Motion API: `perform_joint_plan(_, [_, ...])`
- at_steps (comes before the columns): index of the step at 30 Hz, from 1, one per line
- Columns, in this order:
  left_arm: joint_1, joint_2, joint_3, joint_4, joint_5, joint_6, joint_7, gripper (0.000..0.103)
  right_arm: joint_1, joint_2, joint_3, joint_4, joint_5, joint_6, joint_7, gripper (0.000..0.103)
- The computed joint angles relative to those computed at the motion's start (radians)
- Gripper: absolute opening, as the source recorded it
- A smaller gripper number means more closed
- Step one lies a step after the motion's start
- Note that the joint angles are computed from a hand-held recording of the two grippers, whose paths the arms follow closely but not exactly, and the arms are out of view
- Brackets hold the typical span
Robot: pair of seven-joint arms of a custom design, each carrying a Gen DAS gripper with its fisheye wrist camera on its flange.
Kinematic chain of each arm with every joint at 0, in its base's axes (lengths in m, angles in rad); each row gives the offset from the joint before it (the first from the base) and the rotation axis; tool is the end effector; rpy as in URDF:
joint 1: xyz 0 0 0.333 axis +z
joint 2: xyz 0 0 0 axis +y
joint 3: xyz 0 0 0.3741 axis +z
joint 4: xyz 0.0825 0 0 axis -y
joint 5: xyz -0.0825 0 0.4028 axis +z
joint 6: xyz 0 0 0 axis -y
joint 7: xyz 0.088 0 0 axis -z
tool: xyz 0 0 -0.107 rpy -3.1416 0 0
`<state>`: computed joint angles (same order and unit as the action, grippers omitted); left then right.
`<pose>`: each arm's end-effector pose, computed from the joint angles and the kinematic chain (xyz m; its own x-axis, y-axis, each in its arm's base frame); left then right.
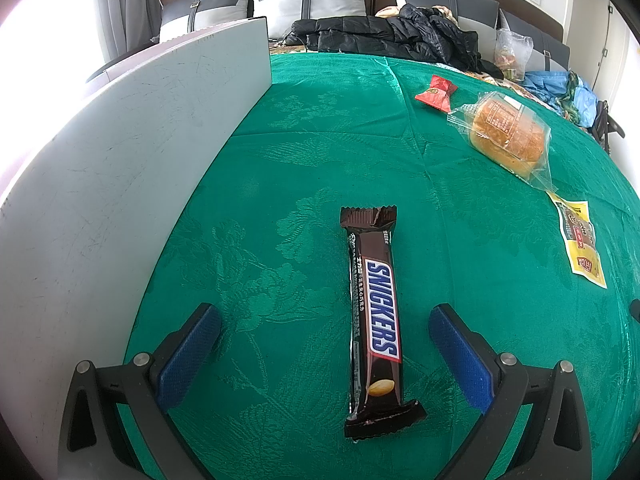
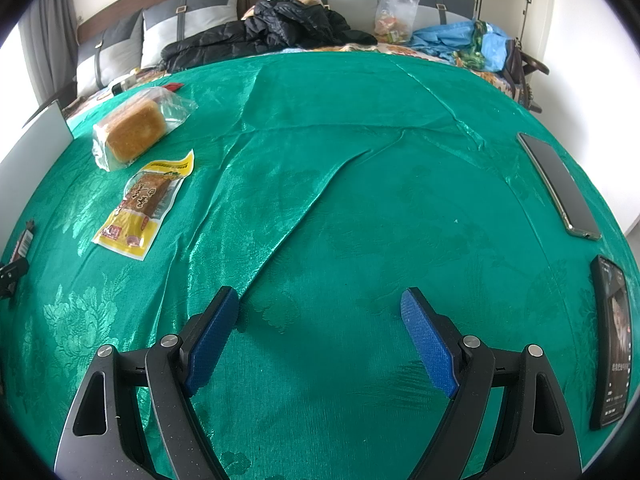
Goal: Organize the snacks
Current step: 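Grasp the Snickers bar with the left gripper while the right gripper grasps the yellow tofu pack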
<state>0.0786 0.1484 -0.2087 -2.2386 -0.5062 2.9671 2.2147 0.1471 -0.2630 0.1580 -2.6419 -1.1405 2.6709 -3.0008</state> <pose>0.5983 -0.0413 0.4076 -0.2899 -0.9569 0.0171 -0.7846 0.2275 -0.5768 0.3954 0.1531 0.3898 -0.4192 -0.9078 0.0147 -0.6932 0.3096 -0.6509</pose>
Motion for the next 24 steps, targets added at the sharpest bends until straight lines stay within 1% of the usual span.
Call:
perform_joint_plan(2, [-0.010,-0.002,0.021,0.018,0.055,-0.053,-0.028,0.103,0.002,0.000,-0.003,0.000,0.000,0.002,0.000,0.086])
perform_joint_plan(3, [-0.015,-0.002,0.034,0.033,0.086,-0.093,-0.052,0.102,0.001,0.000,-0.003,-0.001,-0.001,0.006,0.001,0.087])
perform_joint_plan(4, [-0.022,-0.004,0.045,0.039,0.116,-0.112,-0.081,0.100,0.001,0.001,-0.004,0.000,-0.002,0.008,0.002,0.090])
perform_joint_plan(5, [-0.023,-0.007,0.048,0.043,0.124,-0.126,-0.092,0.094,0.002,0.005,-0.011,0.001,0.005,0.018,-0.017,0.092])
perform_joint_plan(6, [-0.015,-0.011,0.040,0.046,0.101,-0.140,-0.072,0.088,0.004,0.009,-0.015,0.006,0.022,0.019,-0.041,0.092])
perform_joint_plan(7, [-0.008,-0.016,0.030,0.050,0.068,-0.159,-0.037,0.085,0.008,0.009,-0.026,0.007,0.070,0.023,-0.085,0.092])
perform_joint_plan(8, [-0.011,-0.020,0.029,0.050,0.062,-0.166,-0.024,0.079,0.020,0.011,-0.046,0.013,0.159,0.029,-0.157,0.092])
perform_joint_plan(9, [-0.021,-0.024,0.034,0.044,0.082,-0.159,-0.027,0.070,0.032,0.017,-0.080,0.021,0.269,0.078,-0.231,0.092])
perform_joint_plan(10, [-0.028,-0.027,0.033,0.037,0.090,-0.142,-0.011,0.064,0.035,0.026,-0.104,0.024,0.342,0.148,-0.268,0.091])
perform_joint_plan(11, [-0.025,-0.031,0.023,0.038,0.058,-0.147,0.030,0.043,0.038,0.037,-0.116,0.029,0.398,0.199,-0.290,0.091])
perform_joint_plan(12, [-0.032,-0.035,0.028,0.037,0.069,-0.148,0.029,0.017,0.053,0.059,-0.132,0.048,0.475,0.244,-0.327,0.091])
perform_joint_plan(13, [-0.044,-0.036,0.040,0.042,0.110,-0.162,-0.002,0.017,0.083,0.090,-0.153,0.076,0.573,0.270,-0.391,0.091])
perform_joint_plan(14, [-0.050,-0.038,0.046,0.045,0.128,-0.171,-0.024,0.017,0.141,0.135,-0.190,0.115,0.733,0.282,-0.511,0.091])
perform_joint_plan(15, [-0.050,-0.040,0.049,0.048,0.123,-0.183,-0.032,0.017,0.173,0.181,-0.202,0.163,0.832,0.271,-0.584,0.091])
perform_joint_plan(16, [-0.043,-0.048,0.047,0.046,0.092,-0.202,-0.025,0.017,0.171,0.218,-0.184,0.210,0.861,0.245,-0.605,0.091])
perform_joint_plan(17, [-0.038,-0.056,0.047,0.042,0.059,-0.214,-0.011,0.017,0.162,0.264,-0.159,0.277,0.826,0.183,-0.586,0.091])
perform_joint_plan(18, [-0.036,-0.065,0.049,0.034,0.034,-0.222,0.004,0.017,0.155,0.299,-0.137,0.330,0.800,0.126,-0.577,0.093])
perform_joint_plan(19, [-0.033,-0.082,0.052,0.017,0.008,-0.229,0.025,0.017,0.183,0.345,-0.136,0.408,0.706,0.013,-0.531,0.093])
perform_joint_plan(20, [-0.033,-0.095,0.057,0.004,-0.008,-0.234,0.043,0.017,0.189,0.378,-0.116,0.467,0.670,-0.086,-0.544,0.090])
perform_joint_plan(21, [-0.034,-0.103,0.063,-0.007,-0.030,-0.238,0.069,0.017,0.220,0.409,-0.120,0.513,0.602,-0.161,-0.557,0.086])
perform_joint_plan(22, [-0.033,-0.121,0.069,-0.021,-0.058,-0.249,0.100,0.017,0.217,0.408,-0.108,0.525,0.605,-0.181,-0.552,0.069])
perform_joint_plan(23, [-0.035,-0.131,0.076,-0.030,-0.080,-0.255,0.122,0.017,0.219,0.397,-0.113,0.513,0.604,-0.167,-0.541,0.043])
perform_joint_plan(24, [-0.036,-0.146,0.085,-0.038,-0.118,-0.272,0.154,0.017,0.209,0.378,-0.112,0.494,0.646,-0.145,-0.568,0.042])
